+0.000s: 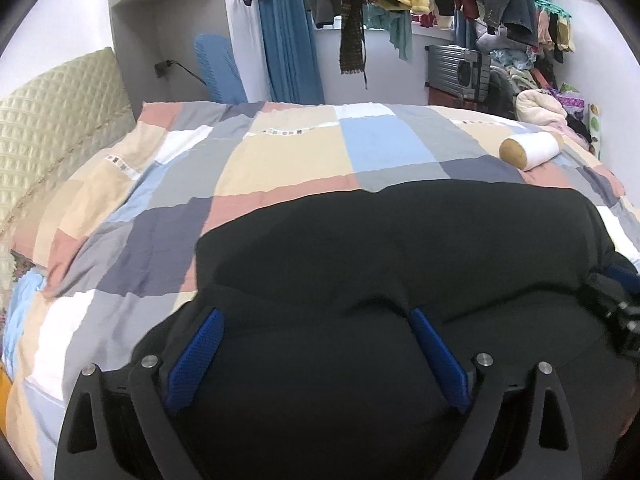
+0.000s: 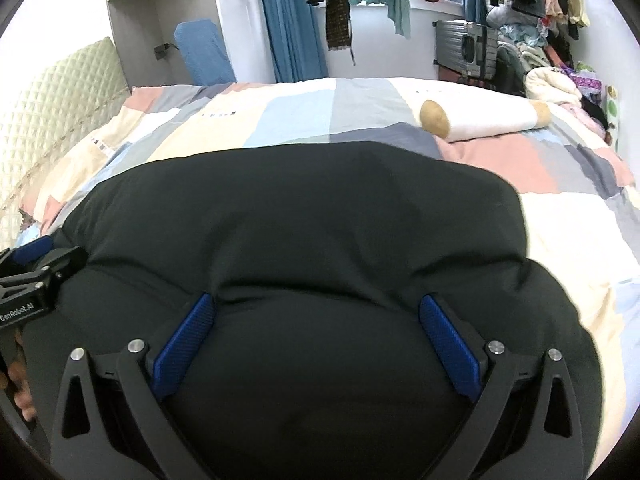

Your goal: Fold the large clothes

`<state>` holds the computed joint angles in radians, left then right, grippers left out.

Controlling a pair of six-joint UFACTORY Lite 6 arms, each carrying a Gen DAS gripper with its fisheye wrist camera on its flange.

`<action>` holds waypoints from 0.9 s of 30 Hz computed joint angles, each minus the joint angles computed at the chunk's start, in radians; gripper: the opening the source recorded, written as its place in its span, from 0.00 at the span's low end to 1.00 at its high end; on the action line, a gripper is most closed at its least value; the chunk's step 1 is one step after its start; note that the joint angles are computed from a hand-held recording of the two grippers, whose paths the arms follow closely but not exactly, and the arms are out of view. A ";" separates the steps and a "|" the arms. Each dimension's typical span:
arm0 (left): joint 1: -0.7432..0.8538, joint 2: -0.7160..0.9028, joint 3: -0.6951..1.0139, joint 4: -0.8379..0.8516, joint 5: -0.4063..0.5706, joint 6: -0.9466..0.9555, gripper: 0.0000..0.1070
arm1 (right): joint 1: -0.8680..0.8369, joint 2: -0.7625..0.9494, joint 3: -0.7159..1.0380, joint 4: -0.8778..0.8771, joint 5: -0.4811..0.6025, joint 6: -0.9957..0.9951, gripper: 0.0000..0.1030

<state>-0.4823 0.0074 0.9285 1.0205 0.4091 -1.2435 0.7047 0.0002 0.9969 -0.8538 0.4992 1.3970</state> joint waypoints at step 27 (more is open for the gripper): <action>-0.114 -0.534 -0.012 -0.298 0.369 0.321 0.95 | 0.099 -0.496 -0.121 0.025 0.350 0.044 0.99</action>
